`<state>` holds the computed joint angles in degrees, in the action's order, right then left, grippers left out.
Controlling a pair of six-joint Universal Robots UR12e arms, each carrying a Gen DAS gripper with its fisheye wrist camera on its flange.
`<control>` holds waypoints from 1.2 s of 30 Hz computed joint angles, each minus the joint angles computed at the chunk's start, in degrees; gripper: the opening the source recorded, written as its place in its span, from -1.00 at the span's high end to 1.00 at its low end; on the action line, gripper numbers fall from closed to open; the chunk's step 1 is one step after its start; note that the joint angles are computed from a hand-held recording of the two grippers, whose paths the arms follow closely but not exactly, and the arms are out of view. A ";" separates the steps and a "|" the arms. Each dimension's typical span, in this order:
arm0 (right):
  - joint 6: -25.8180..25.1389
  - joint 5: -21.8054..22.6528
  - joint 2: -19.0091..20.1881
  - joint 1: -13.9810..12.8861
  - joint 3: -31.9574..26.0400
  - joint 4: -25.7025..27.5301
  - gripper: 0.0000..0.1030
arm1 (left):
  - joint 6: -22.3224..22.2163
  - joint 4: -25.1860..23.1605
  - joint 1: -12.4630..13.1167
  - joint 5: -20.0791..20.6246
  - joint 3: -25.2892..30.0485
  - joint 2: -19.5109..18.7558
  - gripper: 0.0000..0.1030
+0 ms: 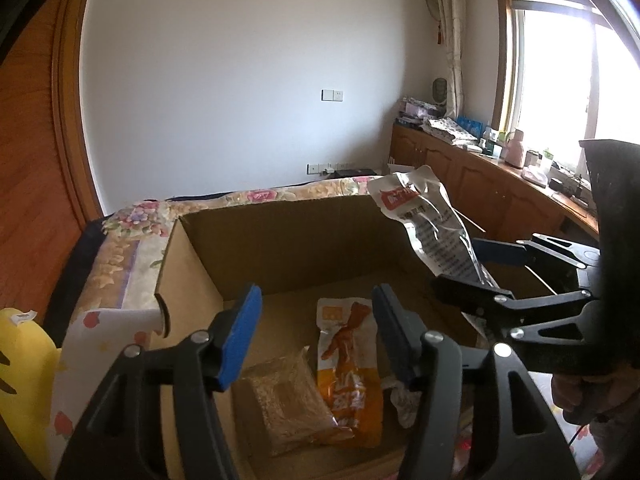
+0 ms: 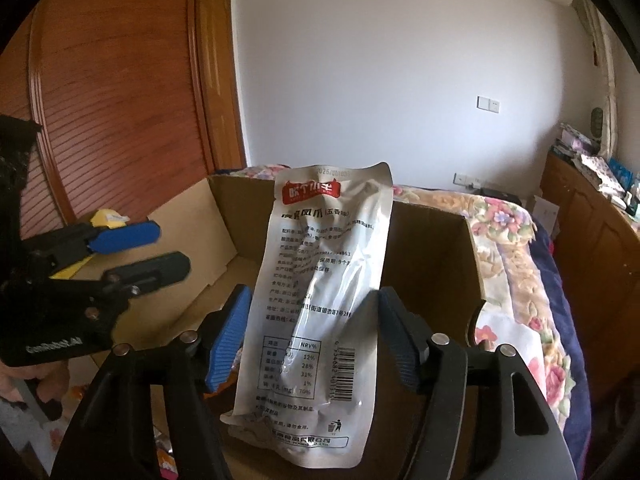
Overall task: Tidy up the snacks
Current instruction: 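Open both tools to drop the tray and white pouch into the box, then withdraw both tools from the box back toward the remaining snacks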
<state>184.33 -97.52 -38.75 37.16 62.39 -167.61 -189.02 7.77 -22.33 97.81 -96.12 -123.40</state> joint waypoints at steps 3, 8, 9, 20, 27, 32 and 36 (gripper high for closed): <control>-0.77 -0.37 -0.36 0.15 0.55 0.37 -0.32 | 0.24 0.56 -0.09 0.18 -0.84 0.53 -0.15; -0.13 -0.98 -1.27 0.22 1.91 -1.15 -0.44 | 0.47 1.72 -0.27 0.80 -2.77 1.77 -0.15; 0.24 -0.88 -1.50 0.16 2.15 -1.17 -0.44 | 0.64 1.88 -0.36 1.11 -3.05 2.00 -0.15; 1.57 -1.40 -6.85 1.10 10.13 -6.45 -0.44 | 0.78 4.27 -1.17 3.19 -7.71 5.53 -0.15; 2.40 -1.49 -10.29 2.45 17.04 -10.08 -0.44 | 0.73 4.75 -1.90 4.69 -11.49 7.40 -0.15; 3.70 -0.75 -11.48 3.11 20.17 -10.33 -0.44 | 0.22 4.88 -2.15 5.00 -14.22 8.19 -0.16; 3.98 -1.78 -11.58 3.80 21.92 -9.96 -0.44 | -0.85 5.11 -2.20 4.61 -16.19 8.46 -0.16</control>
<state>188.32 -99.30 -50.33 40.96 84.30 -177.57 -189.87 12.88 -24.53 102.42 -112.31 -114.93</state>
